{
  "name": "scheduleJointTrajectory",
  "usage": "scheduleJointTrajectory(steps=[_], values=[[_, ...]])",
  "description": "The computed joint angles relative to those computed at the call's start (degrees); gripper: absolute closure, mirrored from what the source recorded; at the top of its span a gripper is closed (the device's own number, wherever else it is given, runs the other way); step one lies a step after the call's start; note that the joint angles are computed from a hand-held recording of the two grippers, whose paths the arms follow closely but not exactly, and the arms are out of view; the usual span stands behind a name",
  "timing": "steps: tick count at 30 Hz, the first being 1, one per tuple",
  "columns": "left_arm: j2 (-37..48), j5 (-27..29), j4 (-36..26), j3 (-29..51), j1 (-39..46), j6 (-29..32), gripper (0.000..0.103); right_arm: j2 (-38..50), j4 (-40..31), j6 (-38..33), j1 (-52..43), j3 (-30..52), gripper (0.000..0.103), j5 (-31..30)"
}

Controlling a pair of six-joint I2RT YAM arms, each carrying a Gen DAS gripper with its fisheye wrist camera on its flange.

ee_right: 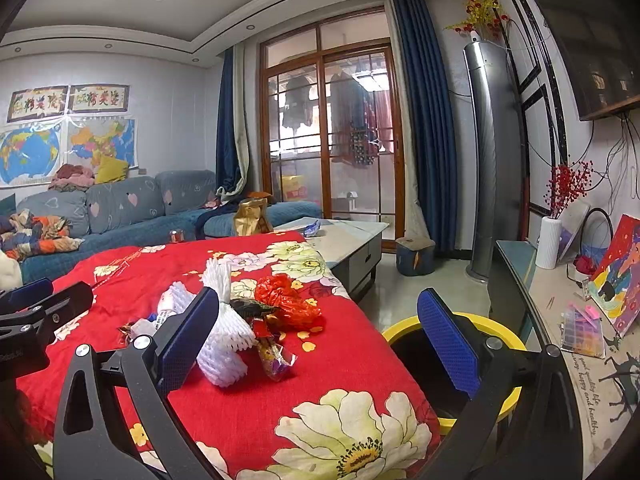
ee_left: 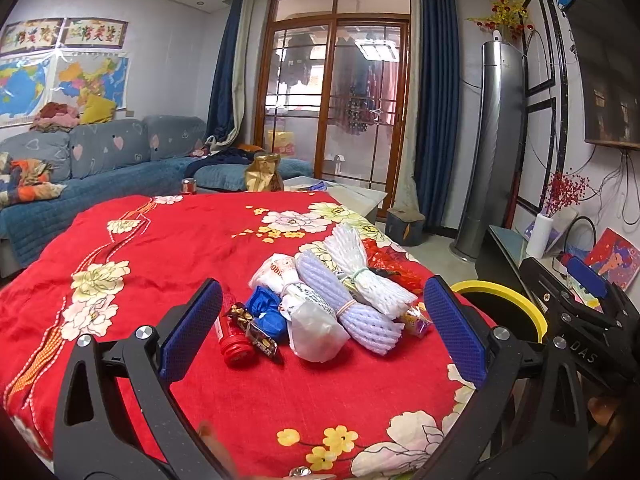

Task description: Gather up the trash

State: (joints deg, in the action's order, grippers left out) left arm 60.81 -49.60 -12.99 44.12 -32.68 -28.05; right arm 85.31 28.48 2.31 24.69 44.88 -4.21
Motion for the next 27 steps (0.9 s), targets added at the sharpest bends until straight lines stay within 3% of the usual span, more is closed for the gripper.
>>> scheduleJointTrajectory(steps=[2,27], values=[[-3.1,2.0,0.6,-2.2,1.6,1.4,0.01,0.0,0.3,0.0,0.1,-0.1,0.006,0.1],[-3.0,0.5,-1.6,-0.9,0.1,0.0,0.01,1.1,0.8,0.3,0.3,-0.3,0.006,0.1]])
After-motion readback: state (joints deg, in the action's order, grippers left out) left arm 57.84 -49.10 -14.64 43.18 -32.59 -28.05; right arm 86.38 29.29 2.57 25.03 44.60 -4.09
